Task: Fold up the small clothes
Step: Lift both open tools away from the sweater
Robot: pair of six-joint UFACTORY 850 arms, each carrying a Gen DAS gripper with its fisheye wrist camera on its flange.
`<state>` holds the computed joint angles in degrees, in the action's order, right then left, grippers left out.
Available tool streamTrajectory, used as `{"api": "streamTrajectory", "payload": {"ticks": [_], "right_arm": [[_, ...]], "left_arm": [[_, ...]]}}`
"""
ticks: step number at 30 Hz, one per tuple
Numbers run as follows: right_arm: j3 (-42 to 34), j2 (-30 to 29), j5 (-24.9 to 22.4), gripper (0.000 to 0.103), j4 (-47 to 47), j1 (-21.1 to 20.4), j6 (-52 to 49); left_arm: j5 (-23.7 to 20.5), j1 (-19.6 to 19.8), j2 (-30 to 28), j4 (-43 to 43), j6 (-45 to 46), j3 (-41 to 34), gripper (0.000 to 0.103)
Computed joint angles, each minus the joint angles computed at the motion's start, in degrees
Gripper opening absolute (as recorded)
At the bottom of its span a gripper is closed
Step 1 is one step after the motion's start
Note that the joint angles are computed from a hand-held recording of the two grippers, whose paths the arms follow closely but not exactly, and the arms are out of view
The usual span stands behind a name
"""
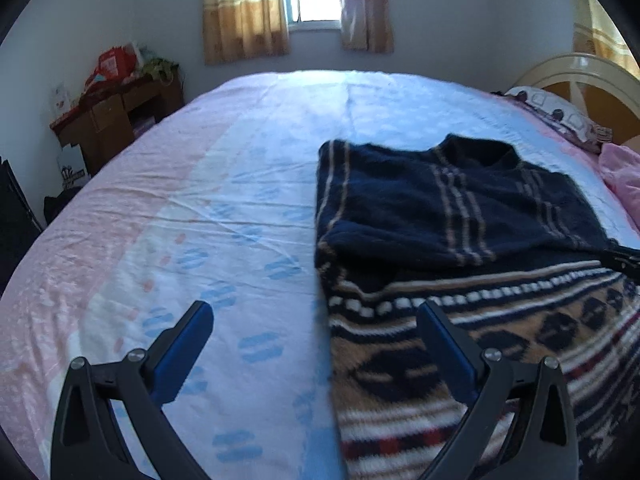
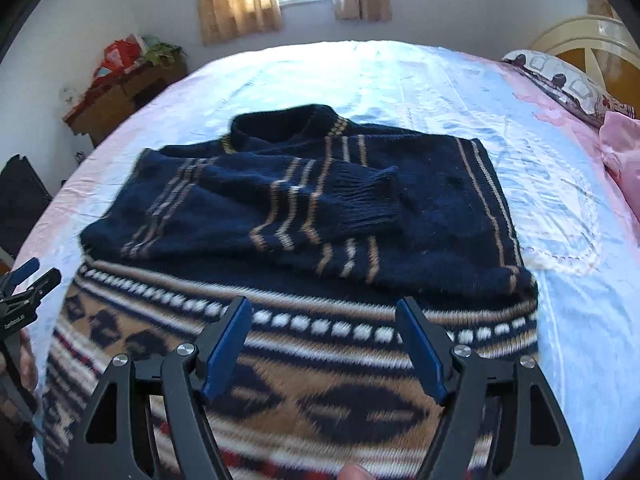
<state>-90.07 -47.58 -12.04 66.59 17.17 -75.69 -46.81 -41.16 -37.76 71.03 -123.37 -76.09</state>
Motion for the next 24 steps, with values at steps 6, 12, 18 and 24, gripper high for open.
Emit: {"api": "streamTrajectory", "payload": {"ticks": [6, 12, 18, 24], "right_arm": [[8.31, 5.36, -2.54, 0.075, 21.47, 0.0, -22.66], [15.67, 10.16, -5.4, 0.075, 31.06, -0.48, -33.11], [21.6, 13.89, -6.12, 0.075, 37.58, -1.03, -41.57], [25.72, 16.2, -7.02, 0.075, 39.86, -2.36, -44.09]], "left_arm": [[-1.76, -2.52, 2.34, 2.25, -2.78, 1.68, 0.103], [-2.52, -5.15, 4.13, 4.06, -3.83, 2.89, 0.103], [-3.83, -7.68, 4.94, 3.64, -3.27, 3.67, 0.103], [-3.92, -9.81, 6.15, 3.86, -4.7, 4.86, 0.103]]}}
